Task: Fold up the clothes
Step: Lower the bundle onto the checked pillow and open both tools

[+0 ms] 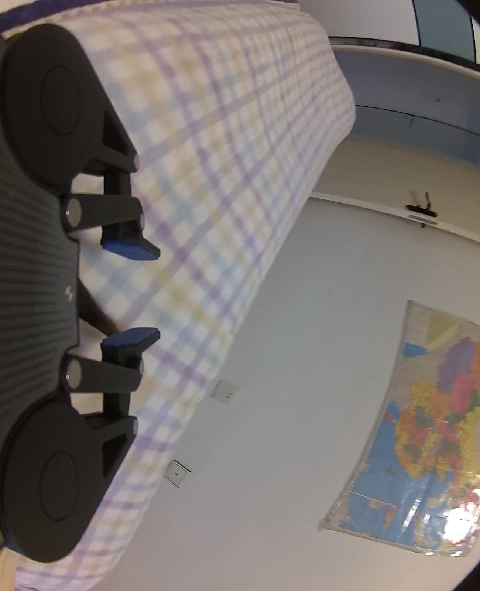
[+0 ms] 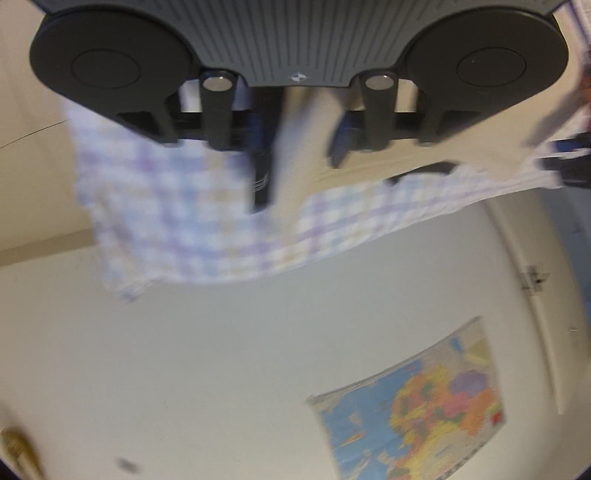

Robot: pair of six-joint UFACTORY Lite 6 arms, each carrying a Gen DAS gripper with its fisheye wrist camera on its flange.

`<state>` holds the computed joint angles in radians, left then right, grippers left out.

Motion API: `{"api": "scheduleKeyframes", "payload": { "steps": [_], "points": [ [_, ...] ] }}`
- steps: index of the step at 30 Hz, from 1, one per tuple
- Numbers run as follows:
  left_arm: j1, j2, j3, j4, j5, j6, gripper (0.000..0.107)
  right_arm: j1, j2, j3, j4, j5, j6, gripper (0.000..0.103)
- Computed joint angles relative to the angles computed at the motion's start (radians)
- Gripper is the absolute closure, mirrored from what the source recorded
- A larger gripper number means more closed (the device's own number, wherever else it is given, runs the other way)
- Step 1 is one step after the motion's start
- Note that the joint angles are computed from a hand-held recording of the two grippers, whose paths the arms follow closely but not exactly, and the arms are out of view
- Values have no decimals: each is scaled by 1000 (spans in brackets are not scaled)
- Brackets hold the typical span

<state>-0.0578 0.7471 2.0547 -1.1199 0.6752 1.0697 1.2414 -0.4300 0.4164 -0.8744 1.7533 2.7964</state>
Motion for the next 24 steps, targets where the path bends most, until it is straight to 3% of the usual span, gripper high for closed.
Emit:
{"api": "scheduleKeyframes", "payload": {
  "steps": [4,7,10,20,24],
  "points": [
    [70,-164,-260,-232,87,294,62,100,0,28,27,133,38,53],
    [98,-274,-459,-336,161,498,62,113,81,108,-41,136,-23,53],
    [89,-344,-624,-406,143,693,62,100,175,179,-106,55,-73,53],
    [70,-207,-628,-480,64,815,63,-147,275,184,-47,-271,-159,54],
    [48,-232,-618,-424,9,770,62,-153,340,257,-32,-238,-205,54]
  ]
}}
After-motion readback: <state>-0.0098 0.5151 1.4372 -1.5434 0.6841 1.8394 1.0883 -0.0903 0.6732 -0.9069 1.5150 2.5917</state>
